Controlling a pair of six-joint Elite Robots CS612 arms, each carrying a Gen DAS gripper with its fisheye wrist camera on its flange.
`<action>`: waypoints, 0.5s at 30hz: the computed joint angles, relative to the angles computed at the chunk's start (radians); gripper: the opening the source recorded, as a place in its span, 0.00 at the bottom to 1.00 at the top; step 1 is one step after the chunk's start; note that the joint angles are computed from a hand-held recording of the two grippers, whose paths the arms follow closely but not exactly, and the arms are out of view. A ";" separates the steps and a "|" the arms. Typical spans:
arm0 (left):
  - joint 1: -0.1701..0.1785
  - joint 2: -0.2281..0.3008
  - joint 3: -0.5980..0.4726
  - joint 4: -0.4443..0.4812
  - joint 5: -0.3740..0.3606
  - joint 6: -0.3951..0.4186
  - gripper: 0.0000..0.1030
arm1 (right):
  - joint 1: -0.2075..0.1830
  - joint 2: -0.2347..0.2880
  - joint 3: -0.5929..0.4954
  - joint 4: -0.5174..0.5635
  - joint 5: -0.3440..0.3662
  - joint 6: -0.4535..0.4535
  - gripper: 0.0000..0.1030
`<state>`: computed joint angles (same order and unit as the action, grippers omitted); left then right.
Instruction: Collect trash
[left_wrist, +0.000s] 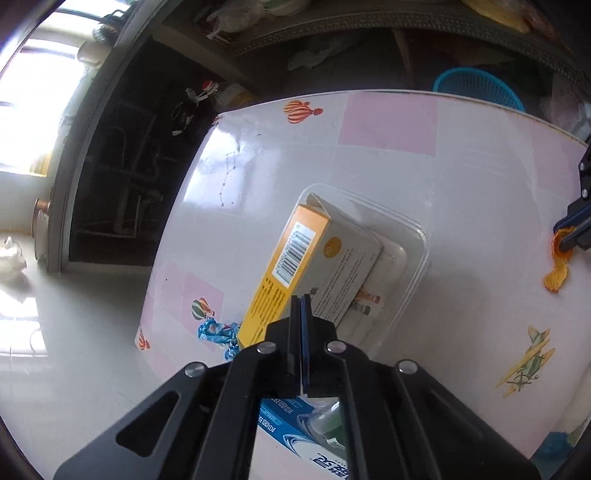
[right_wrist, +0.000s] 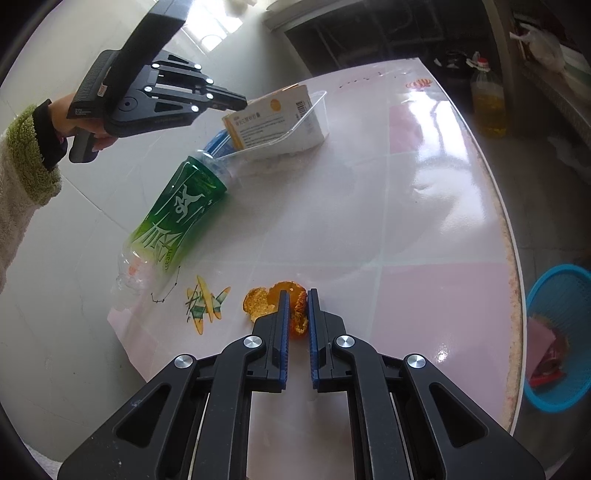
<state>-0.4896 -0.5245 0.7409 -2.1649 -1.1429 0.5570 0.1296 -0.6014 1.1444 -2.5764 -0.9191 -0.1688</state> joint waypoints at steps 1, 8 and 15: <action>0.001 -0.007 0.011 -0.004 -0.009 -0.011 0.00 | 0.001 -0.001 0.001 -0.001 -0.003 0.001 0.07; 0.005 -0.021 0.045 -0.063 -0.052 -0.040 0.26 | 0.003 -0.006 0.002 0.004 -0.014 0.005 0.07; 0.016 0.071 -0.124 0.023 -0.074 0.016 0.65 | -0.001 0.002 -0.014 0.032 0.006 0.003 0.07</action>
